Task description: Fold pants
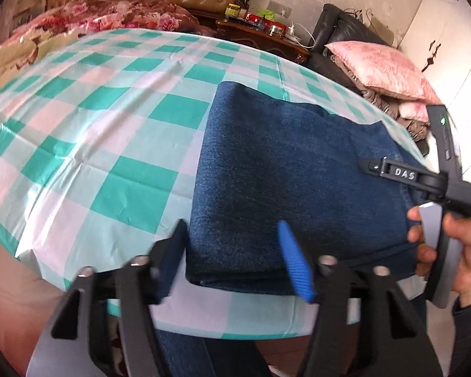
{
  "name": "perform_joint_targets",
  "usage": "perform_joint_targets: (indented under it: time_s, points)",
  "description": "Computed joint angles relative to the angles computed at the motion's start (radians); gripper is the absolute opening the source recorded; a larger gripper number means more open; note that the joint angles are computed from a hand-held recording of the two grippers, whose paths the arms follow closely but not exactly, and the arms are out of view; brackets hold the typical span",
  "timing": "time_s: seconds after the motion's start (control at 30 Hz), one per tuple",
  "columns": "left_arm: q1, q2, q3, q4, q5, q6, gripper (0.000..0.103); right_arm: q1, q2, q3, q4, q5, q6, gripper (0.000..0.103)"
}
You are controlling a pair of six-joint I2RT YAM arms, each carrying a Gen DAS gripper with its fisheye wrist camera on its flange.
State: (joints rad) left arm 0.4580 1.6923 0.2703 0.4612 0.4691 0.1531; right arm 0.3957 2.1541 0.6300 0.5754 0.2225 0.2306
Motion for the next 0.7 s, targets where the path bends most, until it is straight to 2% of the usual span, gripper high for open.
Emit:
perform_joint_targets:
  time_s: [0.03,0.1,0.2,0.3,0.37,0.43,0.47,0.6,0.7]
  points:
    - [0.006,0.0,0.003,-0.007,0.006,0.003,0.048,0.0,0.0,-0.001,0.002,0.0,0.0,0.099]
    - [0.034,0.003,0.013,-0.032,0.042,0.011,0.037,-0.001,0.0,0.002,-0.006,-0.003,-0.001,0.099]
    - [0.103,0.003,0.038,-0.097,0.142,0.028,0.028,-0.014,-0.017,0.021,-0.071,-0.032,-0.019,0.099]
    - [0.145,0.004,0.058,-0.142,0.213,0.044,0.024,-0.04,-0.072,0.064,-0.224,-0.077,-0.021,0.098]
    - [0.16,-0.002,0.058,-0.149,0.243,0.046,0.022,-0.034,-0.162,0.03,-0.229,-0.117,-0.018,0.098]
    - [0.176,-0.005,0.056,-0.153,0.274,0.047,0.02,0.014,-0.231,0.041,-0.288,-0.132,-0.032,0.098]
    - [0.177,-0.01,0.053,-0.152,0.279,0.045,0.02,0.062,-0.252,0.08,-0.355,-0.125,-0.041,0.098]
    - [0.128,-0.097,-0.003,-0.106,0.211,0.037,0.018,0.211,-0.169,0.344,-0.643,-0.209,-0.082,0.097]
    - [0.048,-0.183,-0.06,-0.051,0.089,0.03,0.018,0.315,-0.036,0.588,-0.829,-0.159,-0.072,0.097]
